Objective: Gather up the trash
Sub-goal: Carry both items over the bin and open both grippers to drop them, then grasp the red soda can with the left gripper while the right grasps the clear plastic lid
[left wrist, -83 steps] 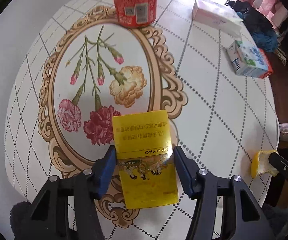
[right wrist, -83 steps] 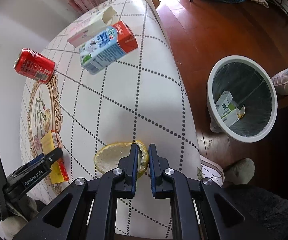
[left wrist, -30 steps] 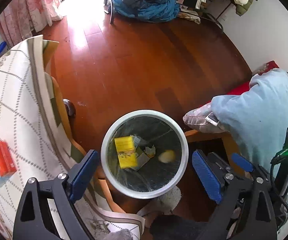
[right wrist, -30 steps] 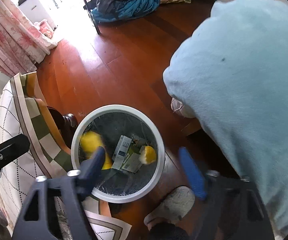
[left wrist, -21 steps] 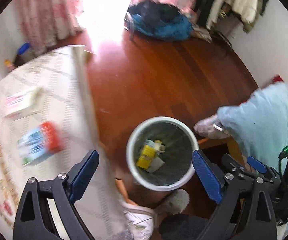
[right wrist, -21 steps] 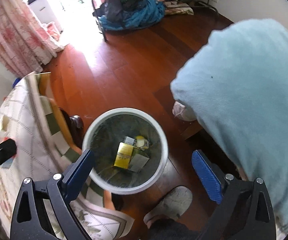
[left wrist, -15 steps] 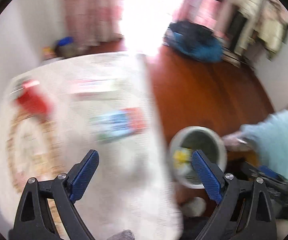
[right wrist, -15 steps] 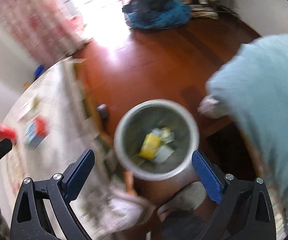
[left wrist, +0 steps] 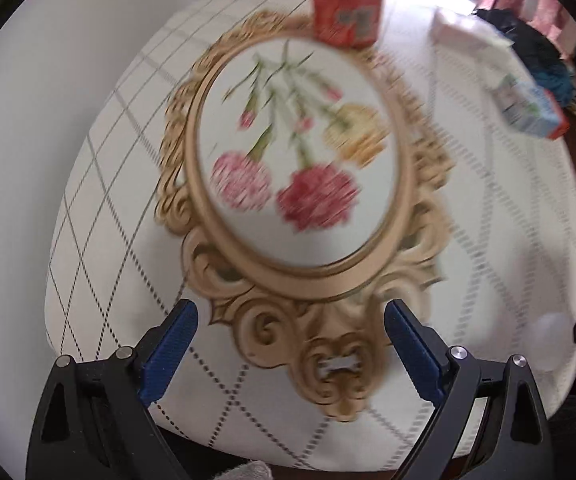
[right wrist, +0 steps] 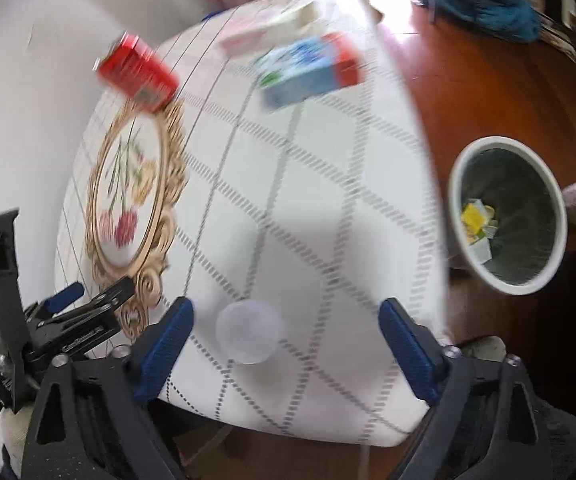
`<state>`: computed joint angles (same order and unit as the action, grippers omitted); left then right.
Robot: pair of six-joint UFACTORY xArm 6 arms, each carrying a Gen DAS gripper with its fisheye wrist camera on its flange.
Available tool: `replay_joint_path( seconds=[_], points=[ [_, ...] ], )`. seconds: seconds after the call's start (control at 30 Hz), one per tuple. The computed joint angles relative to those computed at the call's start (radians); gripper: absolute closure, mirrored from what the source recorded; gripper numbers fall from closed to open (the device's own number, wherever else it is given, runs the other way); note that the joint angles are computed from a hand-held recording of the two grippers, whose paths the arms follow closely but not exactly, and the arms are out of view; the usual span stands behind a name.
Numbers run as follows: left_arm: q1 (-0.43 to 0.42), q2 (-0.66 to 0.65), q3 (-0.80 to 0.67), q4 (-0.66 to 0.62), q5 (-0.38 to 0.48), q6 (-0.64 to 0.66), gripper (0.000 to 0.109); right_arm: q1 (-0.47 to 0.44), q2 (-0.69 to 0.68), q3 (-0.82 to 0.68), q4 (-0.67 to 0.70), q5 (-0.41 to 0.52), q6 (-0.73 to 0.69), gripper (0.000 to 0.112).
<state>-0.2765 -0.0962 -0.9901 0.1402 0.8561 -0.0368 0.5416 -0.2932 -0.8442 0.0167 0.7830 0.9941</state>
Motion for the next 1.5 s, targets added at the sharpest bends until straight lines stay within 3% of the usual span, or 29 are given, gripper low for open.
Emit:
replay_joint_path(
  seconds=[0.2,0.23,0.5,0.77,0.93,1.27,1.3,1.33,1.5],
  points=[
    [0.03,0.004,0.022,-0.032,-0.026,0.037,0.012,0.036,0.118,-0.077,-0.001,0.018,-0.007,0.054],
    [0.029,0.005,0.02,-0.032,-0.026,0.04,0.012,0.042,0.124,-0.087,-0.022,0.019,-0.001,0.067],
    [0.024,0.053,-0.087,-0.058,-0.009,0.062,0.012,0.007,0.123,-0.111,-0.02,0.025,-0.019,0.069],
    [-0.017,0.3,-0.502,-0.085,0.001,0.034,0.012,-0.183,0.188,-0.238,-0.037,0.071,-0.081,0.069],
    [-0.059,0.495,-0.793,-0.024,0.065,0.019,0.012,-0.285,0.34,-0.427,-0.027,0.128,-0.145,0.069],
    [-0.089,0.732,-1.095,0.019,0.172,0.046,0.014,-0.334,0.516,-0.636,-0.039,0.184,-0.213,0.069],
    [-0.09,0.726,-1.084,0.017,0.161,0.046,0.021,-0.334,0.526,-0.648,-0.038,0.188,-0.215,0.069],
    [-0.089,0.728,-1.083,0.014,0.153,0.047,0.039,-0.333,0.531,-0.652,-0.035,0.186,-0.217,0.069],
    [-0.086,0.717,-1.06,0.006,0.104,0.05,0.043,-0.329,0.544,-0.67,-0.044,0.185,-0.222,0.069]
  ],
)
